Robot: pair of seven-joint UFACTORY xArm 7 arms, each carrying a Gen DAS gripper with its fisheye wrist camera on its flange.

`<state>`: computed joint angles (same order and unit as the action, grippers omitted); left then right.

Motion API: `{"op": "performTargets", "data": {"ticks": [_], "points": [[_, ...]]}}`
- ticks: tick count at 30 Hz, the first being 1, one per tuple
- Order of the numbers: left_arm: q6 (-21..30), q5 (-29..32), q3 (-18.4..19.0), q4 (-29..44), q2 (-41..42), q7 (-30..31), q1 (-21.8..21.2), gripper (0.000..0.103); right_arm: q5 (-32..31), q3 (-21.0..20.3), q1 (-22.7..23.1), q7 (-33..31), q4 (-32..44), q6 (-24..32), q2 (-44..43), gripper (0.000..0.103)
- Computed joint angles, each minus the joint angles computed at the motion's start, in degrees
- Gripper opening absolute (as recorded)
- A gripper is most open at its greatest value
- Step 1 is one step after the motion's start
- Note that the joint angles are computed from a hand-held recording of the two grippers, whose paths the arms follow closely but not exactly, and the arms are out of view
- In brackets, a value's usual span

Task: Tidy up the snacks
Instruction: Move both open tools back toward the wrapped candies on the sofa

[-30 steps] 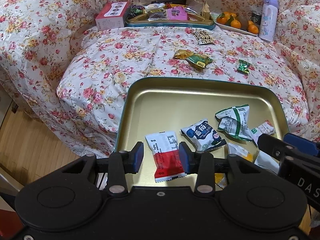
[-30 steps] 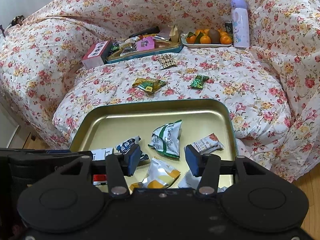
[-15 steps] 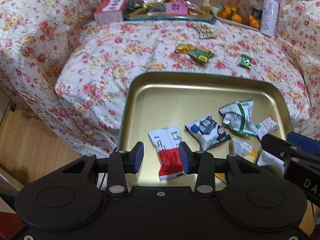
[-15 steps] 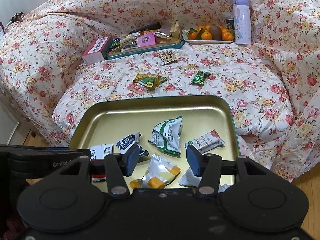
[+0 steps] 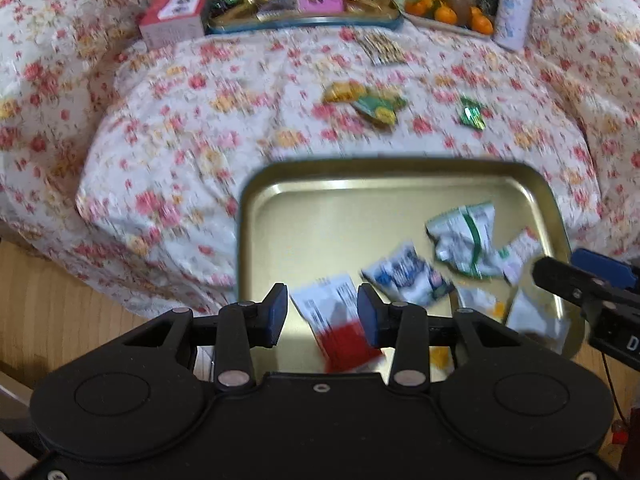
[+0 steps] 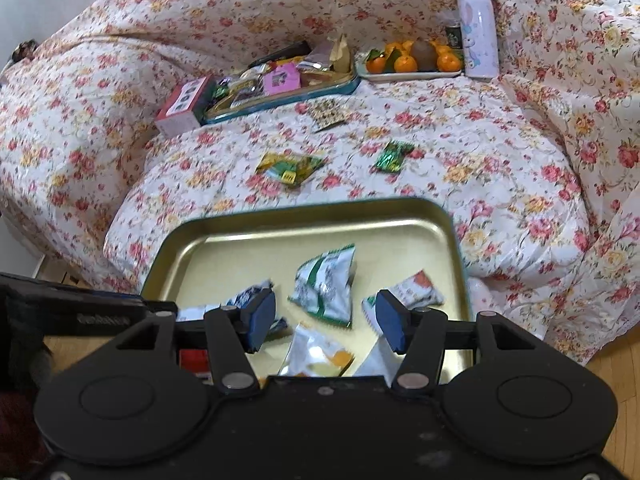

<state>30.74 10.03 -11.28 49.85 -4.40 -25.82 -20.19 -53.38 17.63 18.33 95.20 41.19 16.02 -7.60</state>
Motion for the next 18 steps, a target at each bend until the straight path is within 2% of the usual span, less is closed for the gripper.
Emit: {"op": "performTargets", "data": {"ticks": [8, 12, 18], "points": [[-0.1, 10.0, 1.1, 8.3, 5.2, -5.2, 1.4, 0.049, 0.6, -2.8, -1.7, -4.7, 4.3, 0.2, 2.7, 0.059], [1.1, 13.2, 2.5, 14.3, 9.6, -6.7, 0.8, 0.049, 0.3, -4.8, -1.7, -7.1, 8.0, 1.2, 5.5, 0.059], [3.2, 15.3, 4.6, 22.3, 15.8, -7.3, -1.1, 0.049, 3.7, -8.8, -0.8, -12.4, 13.4, 1.5, 10.4, 0.059]]}}
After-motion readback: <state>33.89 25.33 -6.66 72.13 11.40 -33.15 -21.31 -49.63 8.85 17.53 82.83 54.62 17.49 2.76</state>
